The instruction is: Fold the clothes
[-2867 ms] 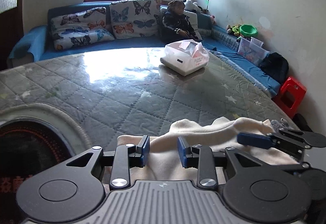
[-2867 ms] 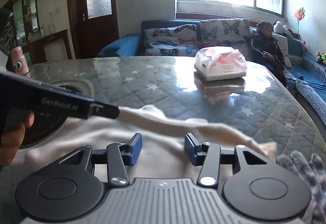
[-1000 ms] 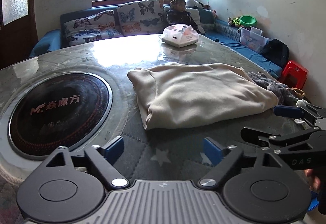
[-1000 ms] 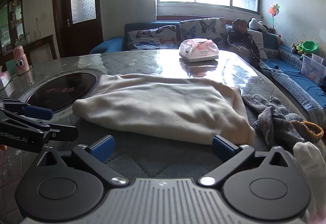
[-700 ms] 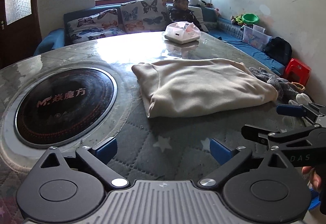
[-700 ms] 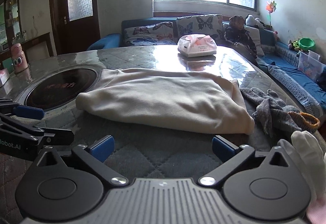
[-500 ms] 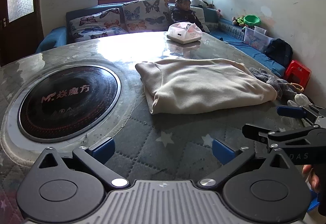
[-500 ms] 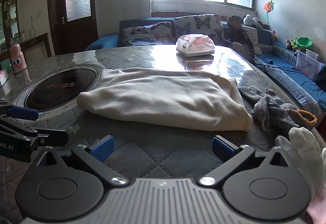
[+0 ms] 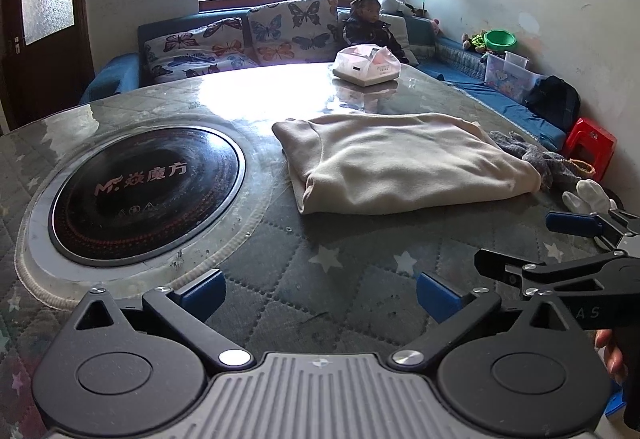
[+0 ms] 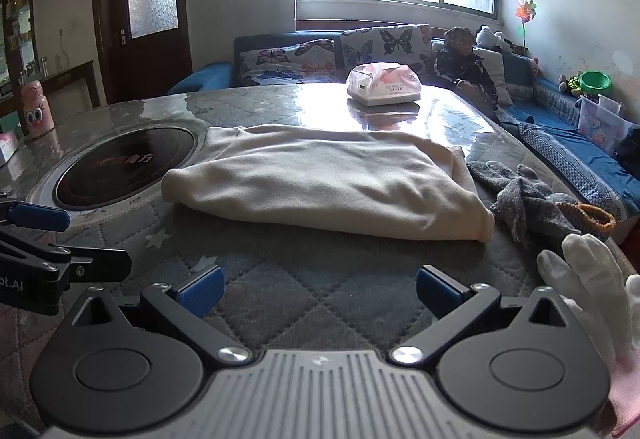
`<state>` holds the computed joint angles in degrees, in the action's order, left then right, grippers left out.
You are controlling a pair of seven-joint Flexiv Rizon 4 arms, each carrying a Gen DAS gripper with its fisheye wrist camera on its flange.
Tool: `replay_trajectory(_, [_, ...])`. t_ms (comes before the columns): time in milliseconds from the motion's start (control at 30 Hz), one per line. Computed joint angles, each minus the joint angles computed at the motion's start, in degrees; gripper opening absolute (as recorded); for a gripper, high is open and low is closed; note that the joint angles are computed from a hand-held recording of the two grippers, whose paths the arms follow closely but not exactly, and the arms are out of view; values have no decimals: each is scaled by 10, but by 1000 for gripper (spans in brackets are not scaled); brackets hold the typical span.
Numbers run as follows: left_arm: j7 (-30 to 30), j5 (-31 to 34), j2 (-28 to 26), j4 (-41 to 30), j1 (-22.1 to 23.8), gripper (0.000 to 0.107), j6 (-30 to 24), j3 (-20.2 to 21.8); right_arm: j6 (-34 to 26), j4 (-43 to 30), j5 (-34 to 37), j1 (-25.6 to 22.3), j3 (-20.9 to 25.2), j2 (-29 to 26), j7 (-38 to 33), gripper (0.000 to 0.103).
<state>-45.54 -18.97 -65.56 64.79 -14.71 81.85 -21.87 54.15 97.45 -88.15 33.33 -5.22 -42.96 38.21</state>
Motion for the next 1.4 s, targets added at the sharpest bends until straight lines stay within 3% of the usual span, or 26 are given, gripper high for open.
replay_trajectory(1400, [-32, 40, 30, 57, -2, 103, 48, 12, -36, 19, 13, 19, 11, 15, -4, 103])
